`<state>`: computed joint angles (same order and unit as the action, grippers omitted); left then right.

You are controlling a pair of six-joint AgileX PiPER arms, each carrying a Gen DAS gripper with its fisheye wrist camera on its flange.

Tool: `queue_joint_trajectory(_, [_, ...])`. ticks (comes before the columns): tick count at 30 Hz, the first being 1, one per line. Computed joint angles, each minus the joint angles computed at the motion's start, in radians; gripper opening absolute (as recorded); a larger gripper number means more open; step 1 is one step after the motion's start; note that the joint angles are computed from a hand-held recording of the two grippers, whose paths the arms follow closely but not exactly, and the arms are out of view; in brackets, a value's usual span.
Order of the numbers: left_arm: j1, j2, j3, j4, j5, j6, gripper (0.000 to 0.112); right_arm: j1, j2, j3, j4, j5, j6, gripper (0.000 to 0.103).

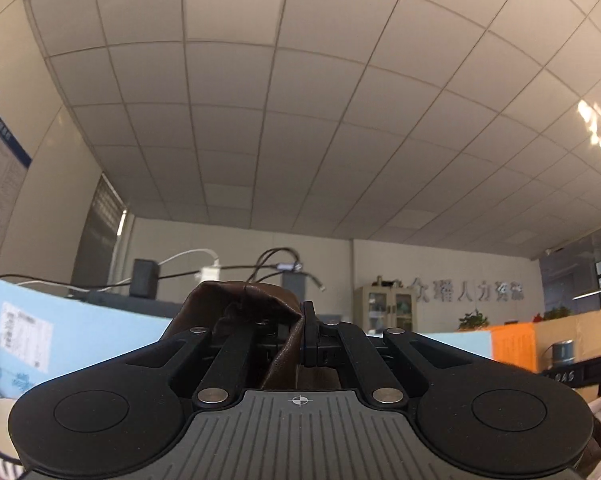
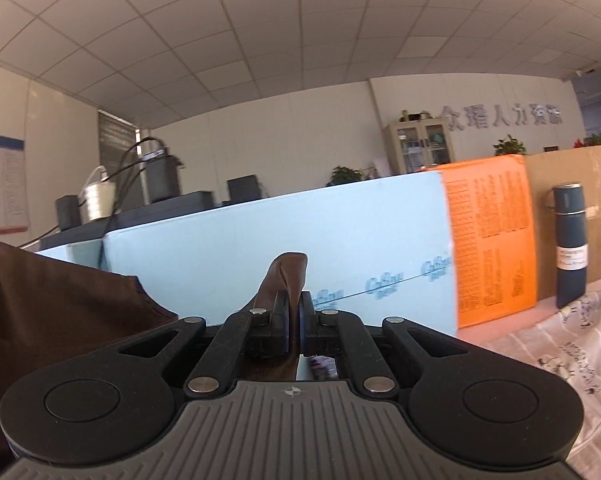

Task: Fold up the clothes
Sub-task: 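Lift the brown vest with both grippers and carry it over the bed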

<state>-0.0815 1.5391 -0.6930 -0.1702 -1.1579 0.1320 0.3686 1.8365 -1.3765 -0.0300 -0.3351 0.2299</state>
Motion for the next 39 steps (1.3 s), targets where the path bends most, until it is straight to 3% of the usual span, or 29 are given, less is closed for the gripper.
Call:
queue_joint_trajectory(6, [-0.150,0.118,-0.245,0.072,0.064,0.082,0.000,-0.148,-0.032,0.062,0.135,-0.131,-0.128,0.004])
queue_joint_trajectory(8, [-0.178,0.171,-0.297,0.123,0.084,0.098,0.001,-0.191,-0.024,0.090,0.245,-0.239,-0.263,0.004])
queue_joint_trajectory(10, [-0.188,0.194,-0.308,0.210,0.149,0.085,0.001,-0.257,-0.009,0.112,0.243,-0.292,-0.291,0.004])
queue_joint_trajectory(12, [-0.182,0.181,-0.284,0.365,0.278,-0.016,0.001,-0.340,0.009,0.118,0.181,-0.295,-0.258,0.004])
queue_joint_trajectory(16, [-0.186,0.152,-0.223,0.704,0.503,-0.233,0.001,-0.529,0.054,0.093,-0.170,-0.168,0.010,0.004])
queue_joint_trajectory(18, [-0.202,0.136,-0.195,0.791,0.573,-0.266,0.001,-0.582,0.086,0.067,-0.217,-0.112,0.030,0.004])
queue_joint_trajectory(21, [-0.214,0.142,-0.243,1.021,0.726,-0.445,0.002,-0.626,0.135,0.013,-0.281,0.001,0.057,0.006])
queue_joint_trajectory(24, [-0.226,0.167,-0.316,1.234,0.875,-0.642,0.009,-0.651,0.172,-0.015,-0.417,0.061,0.164,0.016])
queue_joint_trajectory(26, [-0.216,0.164,-0.309,1.232,0.878,-0.665,0.010,-0.663,0.164,0.024,-0.387,0.042,0.136,0.055])
queue_joint_trajectory(28, [-0.205,0.167,-0.307,1.182,0.862,-0.642,0.016,-0.692,0.131,0.089,-0.394,-0.020,0.166,0.077])
queue_joint_trajectory(31, [-0.212,0.179,-0.305,1.074,0.830,-0.565,0.049,-0.768,0.055,0.188,-0.575,-0.153,0.353,0.085])
queue_joint_trajectory(32, [-0.208,0.184,-0.306,1.064,0.817,-0.564,0.064,-0.791,0.030,0.218,-0.620,-0.206,0.381,0.089])
queue_joint_trajectory(33, [-0.206,0.188,-0.307,1.056,0.802,-0.573,0.073,-0.812,0.003,0.252,-0.659,-0.265,0.389,0.090])
queue_joint_trajectory(35, [-0.203,0.196,-0.305,1.035,0.771,-0.590,0.078,-0.858,-0.051,0.316,-0.773,-0.390,0.408,0.098])
queue_joint_trajectory(39, [-0.191,0.194,-0.303,1.017,0.747,-0.707,0.085,-0.925,-0.120,0.373,-1.093,-0.603,0.437,0.100])
